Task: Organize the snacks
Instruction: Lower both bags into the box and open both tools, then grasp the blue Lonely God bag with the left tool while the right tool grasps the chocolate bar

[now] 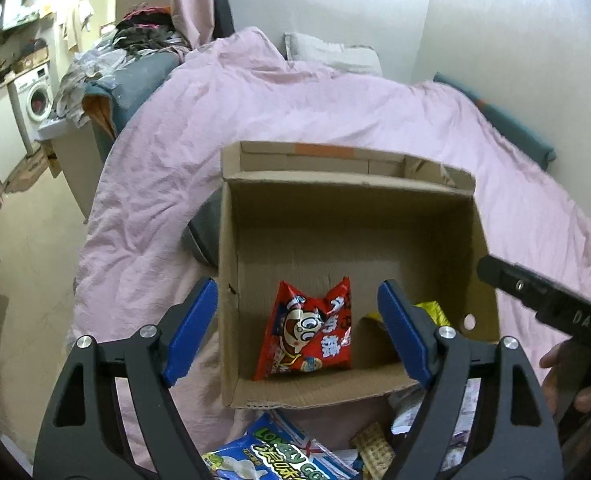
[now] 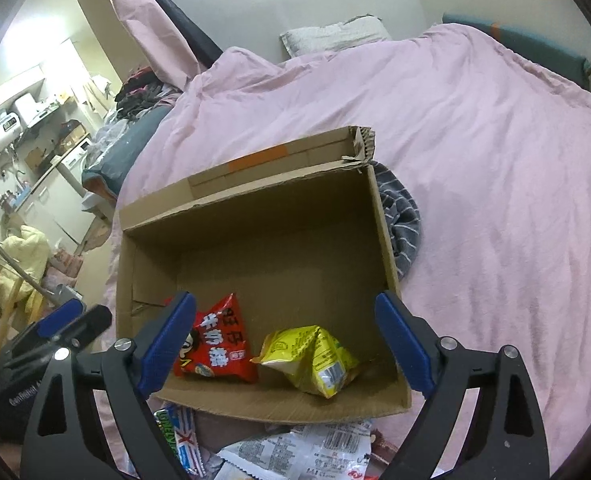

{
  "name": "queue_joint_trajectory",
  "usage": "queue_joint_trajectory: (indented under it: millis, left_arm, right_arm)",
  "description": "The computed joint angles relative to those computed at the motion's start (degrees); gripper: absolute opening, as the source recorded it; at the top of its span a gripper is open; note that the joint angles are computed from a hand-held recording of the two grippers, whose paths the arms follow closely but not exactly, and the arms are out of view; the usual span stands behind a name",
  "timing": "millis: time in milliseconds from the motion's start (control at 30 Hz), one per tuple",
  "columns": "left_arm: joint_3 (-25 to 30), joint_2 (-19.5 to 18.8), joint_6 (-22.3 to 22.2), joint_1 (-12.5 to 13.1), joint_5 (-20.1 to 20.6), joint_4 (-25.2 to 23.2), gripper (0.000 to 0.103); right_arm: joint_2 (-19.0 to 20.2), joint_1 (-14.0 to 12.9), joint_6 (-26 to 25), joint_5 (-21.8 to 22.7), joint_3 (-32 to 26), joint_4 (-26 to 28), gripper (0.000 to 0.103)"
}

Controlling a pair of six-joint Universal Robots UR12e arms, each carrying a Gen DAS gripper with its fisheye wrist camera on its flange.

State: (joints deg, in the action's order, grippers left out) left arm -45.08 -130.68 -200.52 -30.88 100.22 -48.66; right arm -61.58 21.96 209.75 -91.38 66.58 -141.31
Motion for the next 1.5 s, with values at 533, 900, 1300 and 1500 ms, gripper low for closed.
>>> queue_joint_trajectory:
  millis: [533, 900, 1300, 1500]
  left_arm:
    - [-7.1, 4.9, -1.9, -0.4, 5.7, 2.5, 0.101]
    - [-11.9, 8.3, -4.8, -0.2, 6.1, -3.7, 0.101]
    - [-16.6, 10.8, -13.7, 2.9, -3.3, -11.1, 0.101]
    - [-15.2, 9.0, -15.7, 4.3, -15.5, -20.0, 0.101]
  right_arm:
    - [-4.2, 1.4, 0.4, -0.6, 4.4, -0.1, 0.093]
    - [-7.1, 1.5, 5.0, 1.0, 8.4, 3.5, 0.093]
    - [-10.0, 0.1, 5.7, 5.8, 13.8, 7.5, 0.093]
    - [-10.6, -1.0, 9.9, 8.5, 15.2, 6.0, 0.093]
